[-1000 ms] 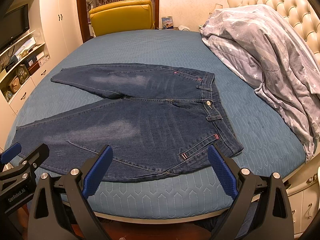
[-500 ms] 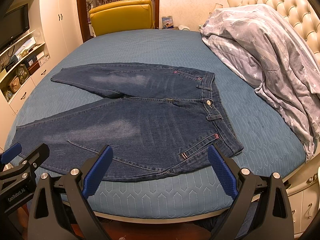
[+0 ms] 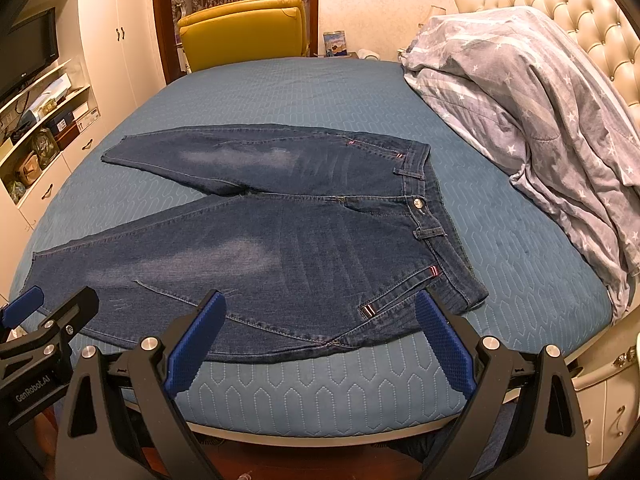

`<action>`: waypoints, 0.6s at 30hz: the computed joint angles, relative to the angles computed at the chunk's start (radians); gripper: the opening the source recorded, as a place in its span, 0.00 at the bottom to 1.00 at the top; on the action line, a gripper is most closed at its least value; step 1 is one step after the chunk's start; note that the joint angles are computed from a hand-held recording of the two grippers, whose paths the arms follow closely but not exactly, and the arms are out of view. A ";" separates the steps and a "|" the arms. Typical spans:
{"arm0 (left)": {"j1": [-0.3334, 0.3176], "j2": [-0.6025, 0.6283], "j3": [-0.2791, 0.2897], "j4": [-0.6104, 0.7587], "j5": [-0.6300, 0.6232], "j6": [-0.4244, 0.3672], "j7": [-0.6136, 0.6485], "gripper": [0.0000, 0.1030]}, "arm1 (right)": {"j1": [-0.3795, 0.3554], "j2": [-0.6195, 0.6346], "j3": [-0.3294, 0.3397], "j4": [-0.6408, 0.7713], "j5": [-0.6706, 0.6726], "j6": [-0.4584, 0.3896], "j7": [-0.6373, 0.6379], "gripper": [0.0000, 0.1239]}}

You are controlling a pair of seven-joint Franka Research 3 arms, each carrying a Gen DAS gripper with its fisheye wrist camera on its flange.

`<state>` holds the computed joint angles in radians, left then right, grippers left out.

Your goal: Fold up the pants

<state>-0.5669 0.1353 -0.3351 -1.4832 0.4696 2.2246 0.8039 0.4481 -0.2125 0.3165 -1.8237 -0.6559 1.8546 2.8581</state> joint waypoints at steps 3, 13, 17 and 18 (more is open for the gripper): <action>0.002 0.002 0.000 -0.009 -0.008 -0.002 0.000 0.99 | -0.006 -0.032 -0.032 -0.057 0.057 0.085 -0.004 0.74; 0.027 0.044 0.019 -0.008 -0.051 -0.036 0.012 0.99 | -0.241 0.061 -0.263 -0.088 0.314 0.337 -0.325 0.74; 0.035 0.085 0.034 0.032 -0.050 -0.081 0.020 0.99 | -0.332 0.221 -0.334 0.056 0.396 0.336 -0.456 0.74; 0.035 0.097 0.039 0.046 -0.044 -0.094 0.018 0.99 | -0.348 0.261 -0.348 0.093 0.428 0.345 -0.494 0.74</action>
<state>-0.5316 0.2324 -0.2962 -1.4374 0.4253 2.1307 0.8216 0.0999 0.0487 -0.0317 -1.7305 -0.2284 2.1996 2.3639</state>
